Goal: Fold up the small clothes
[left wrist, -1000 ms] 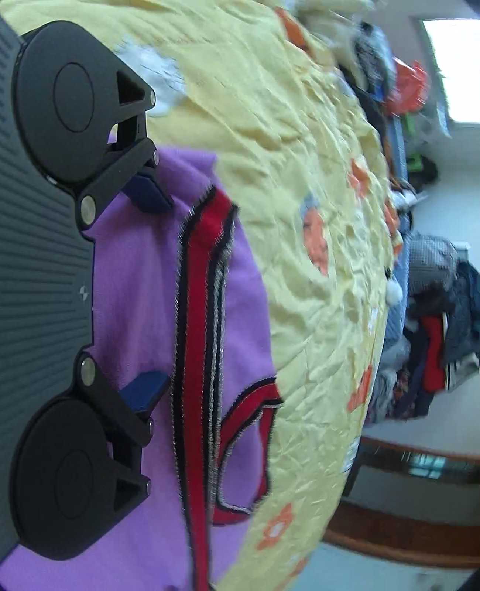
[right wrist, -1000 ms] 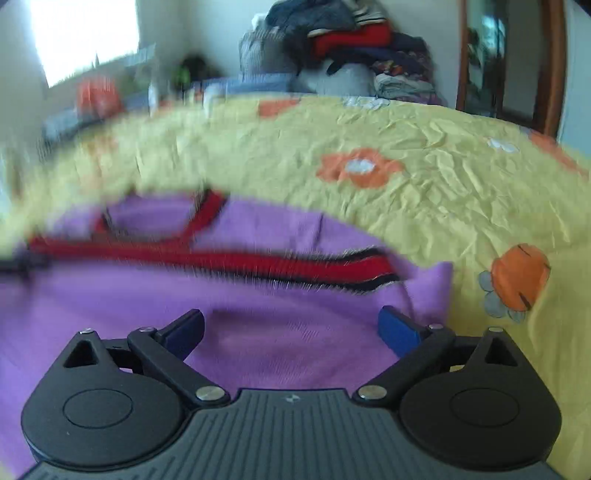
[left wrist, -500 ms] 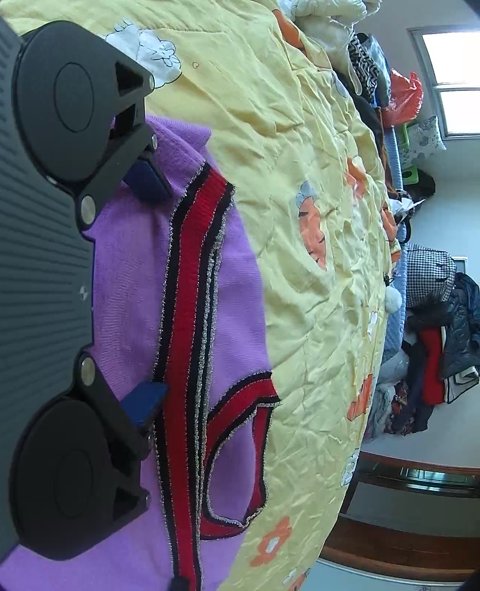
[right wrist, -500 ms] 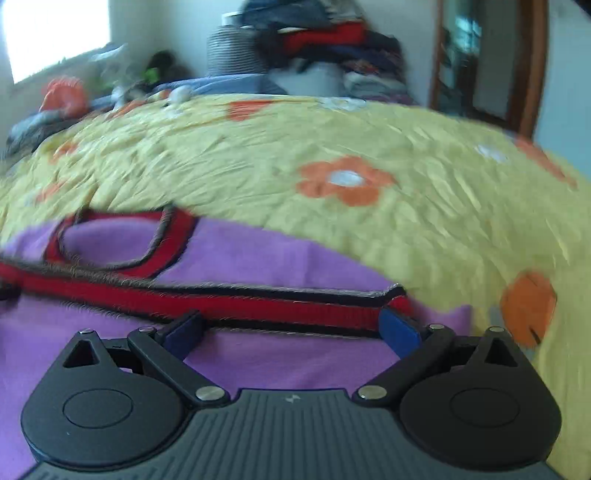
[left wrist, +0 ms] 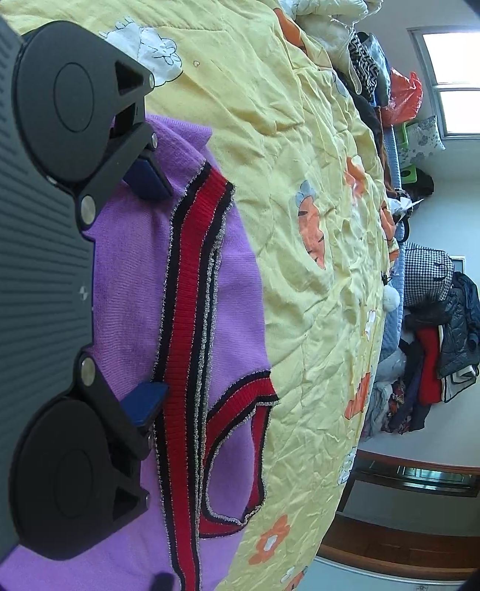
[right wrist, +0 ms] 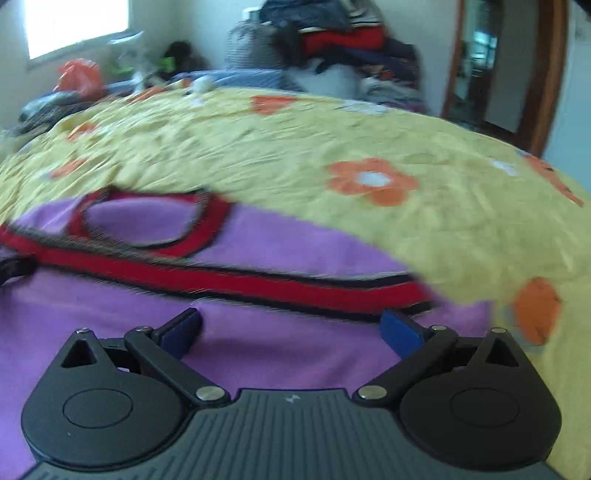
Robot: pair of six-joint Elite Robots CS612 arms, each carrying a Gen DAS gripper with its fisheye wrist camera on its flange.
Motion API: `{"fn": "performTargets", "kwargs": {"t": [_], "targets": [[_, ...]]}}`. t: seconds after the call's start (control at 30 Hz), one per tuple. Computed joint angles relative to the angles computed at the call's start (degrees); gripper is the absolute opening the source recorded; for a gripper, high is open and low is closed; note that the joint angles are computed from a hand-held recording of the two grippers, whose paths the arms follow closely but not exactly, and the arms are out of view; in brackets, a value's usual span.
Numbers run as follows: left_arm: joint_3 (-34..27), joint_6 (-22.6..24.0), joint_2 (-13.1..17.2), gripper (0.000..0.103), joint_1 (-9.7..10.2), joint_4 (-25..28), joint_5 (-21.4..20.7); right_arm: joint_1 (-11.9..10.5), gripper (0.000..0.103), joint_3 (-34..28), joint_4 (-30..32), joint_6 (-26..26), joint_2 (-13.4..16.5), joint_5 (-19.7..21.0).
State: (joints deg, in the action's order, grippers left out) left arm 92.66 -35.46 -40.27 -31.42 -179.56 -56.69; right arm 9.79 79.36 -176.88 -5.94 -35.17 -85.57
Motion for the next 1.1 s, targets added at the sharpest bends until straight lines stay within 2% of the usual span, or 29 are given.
{"fn": "performTargets", "kwargs": {"t": [0.03, 0.13, 0.2, 0.27, 0.3, 0.33, 0.37, 0.43, 0.5, 0.57, 0.63, 0.7, 0.77, 0.83, 0.93, 0.97, 1.0, 1.03, 1.07, 1.1], "targets": [[-0.1, -0.1, 0.0, 0.103, 0.01, 0.1, -0.1, -0.8, 0.103, 0.1, -0.4, 2.1, 0.0, 1.8], [0.8, -0.8, -0.6, 0.103, -0.05, -1.1, -0.9, -0.7, 0.103, -0.1, 2.0, 2.5, -0.8, -1.1], [2.3, -1.7, -1.5, 0.103, -0.25, -3.6, -2.3, -0.8, 0.103, 1.4, 0.3, 4.3, -1.7, 2.3], [3.6, -0.4, -1.7, 0.103, -0.66, -7.7, -3.0, -0.3, 0.103, 2.0, -1.2, 4.5, -1.8, 4.4], [3.3, 0.4, -1.6, 0.103, -0.91, -7.0, -1.9, 0.2, 0.103, 1.7, -1.2, 3.9, -1.6, 5.6], [2.6, 0.3, -1.6, 0.103, -0.82, -3.9, -1.5, 0.7, 0.103, 1.0, -0.4, 3.1, -1.1, 6.4], [2.0, 0.0, -1.4, 0.103, -0.35, -1.2, -2.4, 1.3, 0.103, 0.2, 0.5, 1.5, -0.7, 6.2], [1.6, 1.2, -0.8, 0.103, 0.00, -1.3, -0.5, 2.6, 0.103, -1.4, 1.9, -3.2, 0.4, 1.7], [2.1, -0.5, -1.3, 0.103, 0.81, -0.7, -1.1, 1.8, 0.103, -1.9, 2.2, -1.7, 0.6, 2.3], [2.9, 0.4, -1.3, 0.103, 1.40, -2.1, -0.8, 0.8, 0.103, -1.7, 1.3, -2.5, 0.6, -0.1], [3.7, 1.2, -1.8, 0.103, 1.63, -2.4, -1.0, -1.0, 0.103, -1.2, 2.1, 0.5, 0.1, 2.5], [5.0, 0.1, -3.1, 0.102, 1.25, -1.9, -0.3, -1.3, 0.103, 0.1, 3.1, 0.6, -1.3, -0.1], [7.5, 0.8, -4.5, 0.103, 0.51, -5.4, -1.7, -0.8, 0.103, 3.2, 0.2, -2.1, -3.2, -2.6], [9.7, 1.6, -5.3, 0.103, -0.43, -9.0, -3.7, -0.9, 0.103, 6.3, -3.5, -0.8, -4.5, -1.1], [10.7, 1.9, -5.6, 0.103, -1.44, -6.8, -7.0, -1.1, 0.103, 8.3, -4.6, 5.6, -5.2, 4.7], [11.1, 2.6, -5.4, 0.103, -2.05, -6.8, -5.5, -1.1, 0.103, 8.7, -4.1, 6.4, -5.2, 6.4], [11.6, 4.4, -5.3, 0.103, -2.63, -7.3, -3.7, -0.8, 0.103, 9.1, -2.8, 5.6, -5.4, 6.1], [12.1, 5.4, -5.5, 0.103, -2.85, -7.2, -3.2, -0.1, 0.103, 9.9, -3.7, 2.8, -5.5, 3.4], [12.9, 5.1, -5.9, 0.103, -2.84, -7.2, -3.1, 0.7, 0.103, 11.0, -5.5, -2.1, -5.6, -0.2], [13.8, 3.7, -6.6, 0.103, -2.74, -6.6, -3.1, 0.9, 0.103, 12.3, -7.5, -5.0, -5.9, -1.5]]}}
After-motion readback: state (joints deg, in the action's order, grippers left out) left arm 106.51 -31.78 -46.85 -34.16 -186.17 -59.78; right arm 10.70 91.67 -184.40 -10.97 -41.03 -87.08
